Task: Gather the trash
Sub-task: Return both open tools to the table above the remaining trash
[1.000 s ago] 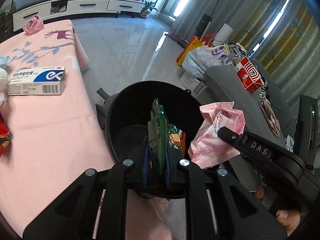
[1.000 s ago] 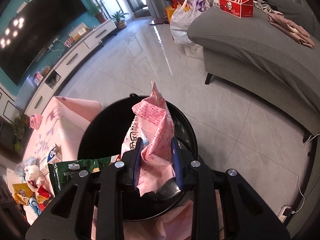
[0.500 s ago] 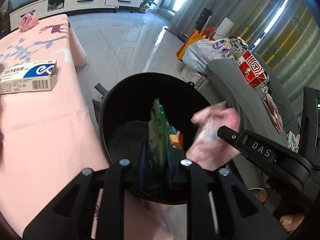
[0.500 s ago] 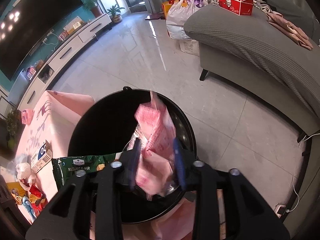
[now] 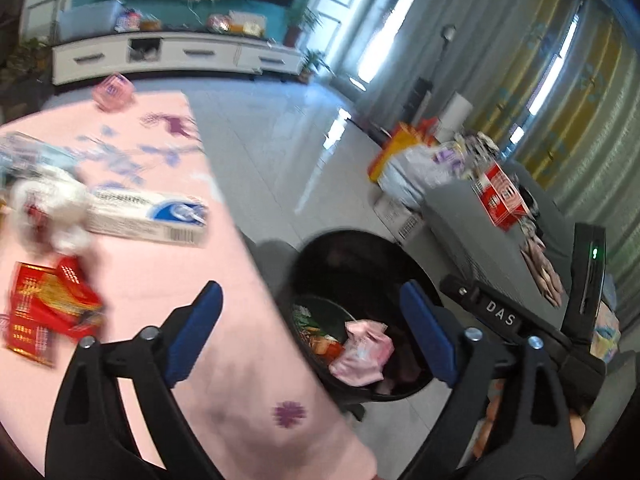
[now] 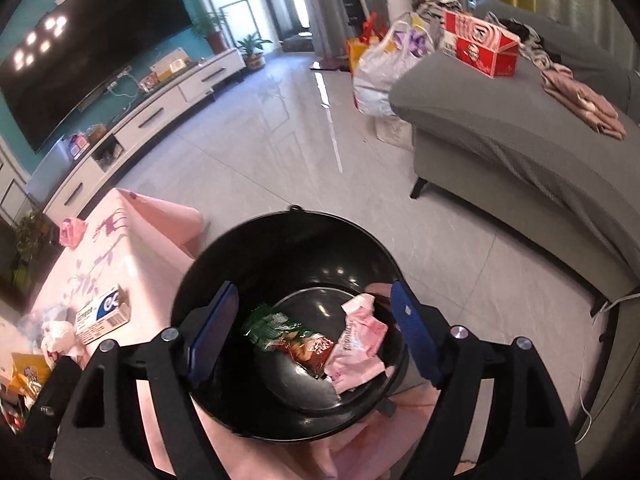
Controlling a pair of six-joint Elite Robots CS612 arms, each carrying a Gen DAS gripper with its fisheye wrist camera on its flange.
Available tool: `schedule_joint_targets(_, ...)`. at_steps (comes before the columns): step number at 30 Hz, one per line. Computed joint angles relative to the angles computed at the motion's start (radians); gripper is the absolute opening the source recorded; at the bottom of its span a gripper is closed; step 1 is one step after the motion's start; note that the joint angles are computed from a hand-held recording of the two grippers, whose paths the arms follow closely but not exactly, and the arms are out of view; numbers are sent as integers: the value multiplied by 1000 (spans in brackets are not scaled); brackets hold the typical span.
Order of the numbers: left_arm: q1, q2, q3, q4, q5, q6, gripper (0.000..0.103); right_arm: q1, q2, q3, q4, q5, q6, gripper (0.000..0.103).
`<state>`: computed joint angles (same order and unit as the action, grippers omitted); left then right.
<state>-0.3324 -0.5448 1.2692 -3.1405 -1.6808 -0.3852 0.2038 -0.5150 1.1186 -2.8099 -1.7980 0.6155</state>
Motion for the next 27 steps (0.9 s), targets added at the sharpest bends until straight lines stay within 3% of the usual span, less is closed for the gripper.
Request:
schedule_joint_targets(7,23,-73,117,-92,172,-40,99,24,12,-35,-46,35,-87,78)
schedule_joint_targets(10,43,-104,169,-126,222,-88,100,37,21,-58,-67,62,-136,83)
schedule_joint_targets(20,95,-184,324,-203,323,-166,100,97,59,-163,-78,109,-306,84)
schedule_joint_targets(22,101,-192,348,-225,352,-174,100,108,65,-185,-82,132,-351,90)
schedule_joint_targets(27,132,-200,377,-248,304,-201,100,124,73,-238,-109,242,-430,100)
